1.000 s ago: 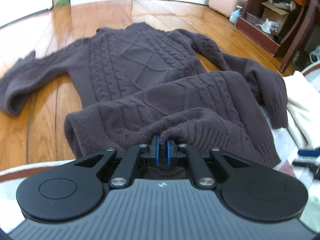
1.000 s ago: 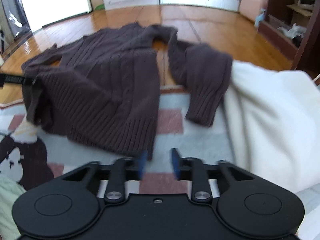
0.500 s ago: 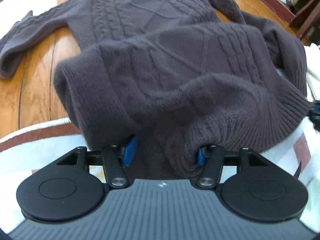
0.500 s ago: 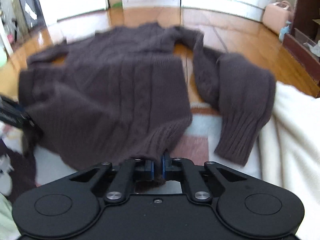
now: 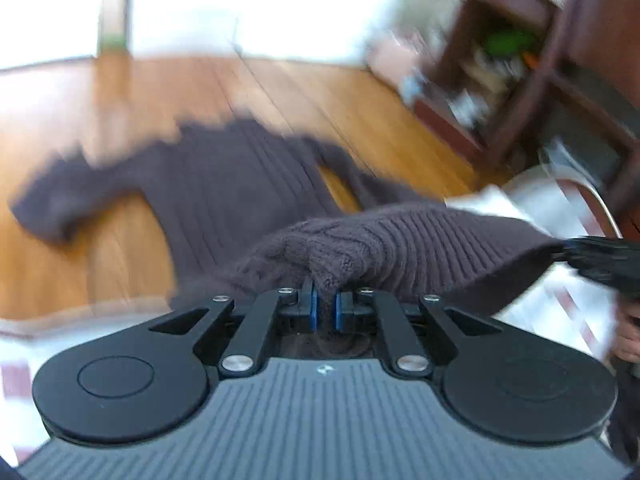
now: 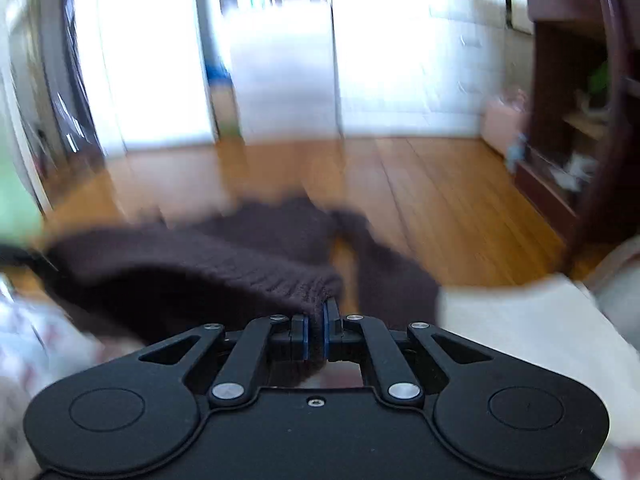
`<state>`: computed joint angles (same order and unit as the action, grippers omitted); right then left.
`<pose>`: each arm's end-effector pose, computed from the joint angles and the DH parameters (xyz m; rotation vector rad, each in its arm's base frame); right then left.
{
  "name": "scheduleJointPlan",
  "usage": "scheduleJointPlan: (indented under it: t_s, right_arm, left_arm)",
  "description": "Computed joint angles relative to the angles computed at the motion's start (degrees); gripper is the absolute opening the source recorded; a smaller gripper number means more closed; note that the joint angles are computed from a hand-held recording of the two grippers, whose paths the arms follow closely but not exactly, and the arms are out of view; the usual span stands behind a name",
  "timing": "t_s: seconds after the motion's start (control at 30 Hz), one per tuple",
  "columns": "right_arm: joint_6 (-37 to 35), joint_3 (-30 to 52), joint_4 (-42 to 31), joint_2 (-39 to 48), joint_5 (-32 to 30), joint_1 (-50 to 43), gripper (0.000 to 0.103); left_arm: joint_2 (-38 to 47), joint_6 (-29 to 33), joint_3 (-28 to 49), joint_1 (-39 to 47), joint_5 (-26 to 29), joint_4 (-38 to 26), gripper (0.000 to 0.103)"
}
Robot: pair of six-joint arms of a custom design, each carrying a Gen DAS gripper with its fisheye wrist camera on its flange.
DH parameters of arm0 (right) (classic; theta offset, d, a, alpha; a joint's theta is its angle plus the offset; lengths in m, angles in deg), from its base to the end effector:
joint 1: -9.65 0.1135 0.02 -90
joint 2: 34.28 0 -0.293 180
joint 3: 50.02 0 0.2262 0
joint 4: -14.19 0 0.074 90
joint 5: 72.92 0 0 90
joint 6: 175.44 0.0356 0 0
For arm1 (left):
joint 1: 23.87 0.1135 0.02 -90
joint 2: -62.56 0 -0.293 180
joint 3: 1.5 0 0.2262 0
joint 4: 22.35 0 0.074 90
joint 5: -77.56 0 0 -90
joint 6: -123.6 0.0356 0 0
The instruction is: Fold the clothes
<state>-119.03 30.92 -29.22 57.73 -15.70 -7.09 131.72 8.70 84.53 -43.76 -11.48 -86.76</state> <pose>0.3050 -0.0716 0.2783 -0.5595 2.2766 0.3034 0.1937 -0.0707 0.3721 -0.0985 2.4338 -0.3794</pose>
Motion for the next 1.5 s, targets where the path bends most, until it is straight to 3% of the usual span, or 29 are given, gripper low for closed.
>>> scheduleJointPlan:
  t_s: [0.07,0.13,0.23,0.4,0.5,0.6,0.63,0.8,0.97,1.2,1.33,1.43,1.5]
  right_arm:
    - [-4.5,-6.4,0.7,2.0,7.8,-1.6,0.007]
    - [-6.8,-12.0,3.3,5.2,10.9,-3.9,0.007]
    - [-8.7,-14.2,2.8,5.9,7.2,-7.4,0.007]
    - [-12.3,-8.7,-5.0,4.9,-2.8,-12.0,0.007]
    - [-10.6,-10.0,-0.8,6.2,4.7,-10.3,0.007]
    - [-8.4,-12.4,2.7,8.0,12.5,-8.5,0.006]
    - [-7.1,-12.0,2.1,8.7,12.8,-8.6,0.006]
    - [-5.5,-11.6,3.5,6.3,12.9,-9.4,0.009]
    - [-1.8,-2.9,-6.4,8.7,0.8,-10.9,0.015]
    - [1.5,10.8,-17.9,11.2,-10.0,-2.8,0.020]
    - [5.2,19.5,-20.7,11.7,-11.2,4.5,0.026]
    - [8.5,27.4,-21.4,13.3,-8.3,10.8,0.036]
    - [10.7,36.0,-25.0,17.4,-6.2,14.5,0.040]
  left_arm:
    - [0.2,-2.9,-5.0,-2.0,1.9,-1.6,0.008]
    - [1.2,-5.2,-9.7,-5.8,2.3,-2.0,0.008]
    - [0.7,-6.6,-11.5,-10.0,1.8,-2.6,0.008]
    - [-2.1,-7.6,-9.9,-11.2,-1.5,-5.0,0.011]
    - [-1.5,-7.3,-9.9,-10.3,-1.2,-5.9,0.012]
    - [-2.1,-7.6,-9.1,-12.6,-1.8,-7.6,0.030]
    - [-2.5,-7.8,-8.7,-13.4,-2.5,-8.2,0.034]
    - [-2.3,-6.1,-6.1,-10.4,-4.3,-8.9,0.034]
    - [-1.1,-5.2,-2.5,-5.2,-3.0,-6.9,0.041]
    - [4.7,-4.7,9.3,-1.4,-5.6,-9.4,0.042]
    - [9.6,-5.2,20.4,4.8,-0.3,-13.8,0.042]
    - [15.1,-3.7,32.0,8.7,1.1,-19.2,0.053]
    - [17.8,-2.9,36.9,11.7,1.7,-21.0,0.054]
